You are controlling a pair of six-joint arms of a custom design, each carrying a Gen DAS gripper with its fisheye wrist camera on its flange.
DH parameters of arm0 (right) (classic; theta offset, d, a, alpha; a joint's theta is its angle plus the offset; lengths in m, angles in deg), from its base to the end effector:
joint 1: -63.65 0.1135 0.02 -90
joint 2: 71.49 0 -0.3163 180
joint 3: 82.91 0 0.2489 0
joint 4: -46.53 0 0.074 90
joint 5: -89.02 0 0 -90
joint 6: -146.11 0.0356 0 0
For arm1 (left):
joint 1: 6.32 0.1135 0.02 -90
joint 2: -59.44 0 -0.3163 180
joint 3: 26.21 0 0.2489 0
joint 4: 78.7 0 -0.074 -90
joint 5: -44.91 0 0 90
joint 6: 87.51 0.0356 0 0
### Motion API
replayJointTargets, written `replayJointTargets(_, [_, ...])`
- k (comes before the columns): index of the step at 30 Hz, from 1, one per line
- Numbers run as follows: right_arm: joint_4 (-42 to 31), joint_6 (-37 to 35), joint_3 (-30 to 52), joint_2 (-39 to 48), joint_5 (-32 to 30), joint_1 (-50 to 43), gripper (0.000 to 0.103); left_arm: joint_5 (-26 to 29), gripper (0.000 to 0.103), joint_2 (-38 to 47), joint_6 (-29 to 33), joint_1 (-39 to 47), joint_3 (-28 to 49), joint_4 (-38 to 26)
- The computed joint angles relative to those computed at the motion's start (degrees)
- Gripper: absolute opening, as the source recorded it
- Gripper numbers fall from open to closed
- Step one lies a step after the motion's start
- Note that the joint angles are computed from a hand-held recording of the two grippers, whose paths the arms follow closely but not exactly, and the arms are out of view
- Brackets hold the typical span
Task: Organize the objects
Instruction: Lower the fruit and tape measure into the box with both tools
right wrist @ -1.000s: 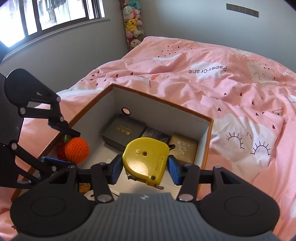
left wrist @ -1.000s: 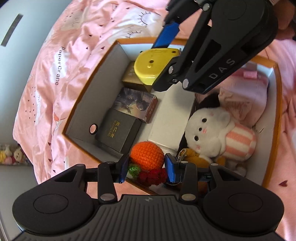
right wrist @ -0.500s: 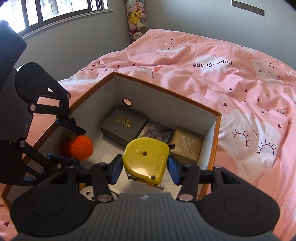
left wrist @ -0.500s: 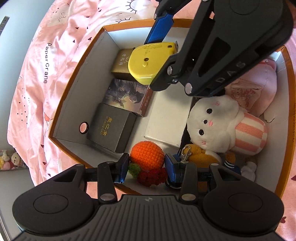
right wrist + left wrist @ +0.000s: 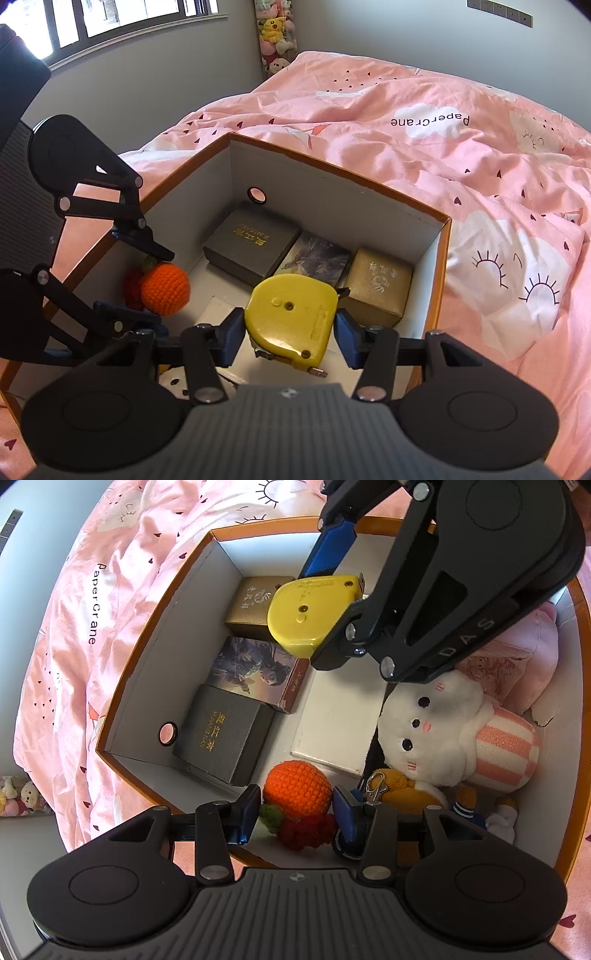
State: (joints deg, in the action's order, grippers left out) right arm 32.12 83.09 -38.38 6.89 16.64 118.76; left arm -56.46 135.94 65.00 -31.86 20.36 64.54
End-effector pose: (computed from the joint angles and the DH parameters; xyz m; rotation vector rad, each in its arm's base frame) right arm 0.1432 0.1865 0.2041 -0.4421 2.3437 0.3178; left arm 0.1880 -0.0820 0.1969 1.8940 2.0419 0.4450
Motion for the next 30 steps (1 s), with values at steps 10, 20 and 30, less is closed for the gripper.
replayJointTargets(10, [3.21, -1.16, -0.11, 0.64, -4.94, -1.21, 0.054, 5.98, 0.069, -0.18, -2.83, 2.98, 5.46, -7.75])
replayJointTargets(20, [4.16, 0.53, 0.88, 3.09, -10.21, -5.84, 0.054, 12.26, 0.047, -0.88, -8.90, 8.85, 6.62, -5.64])
replayJointTargets(30, [1.11, 0.16, 3.94, 5.85, -13.38, -12.49, 0.054, 15.11, 0.035, -0.34, -19.66, 12.05, 7.24, -0.43])
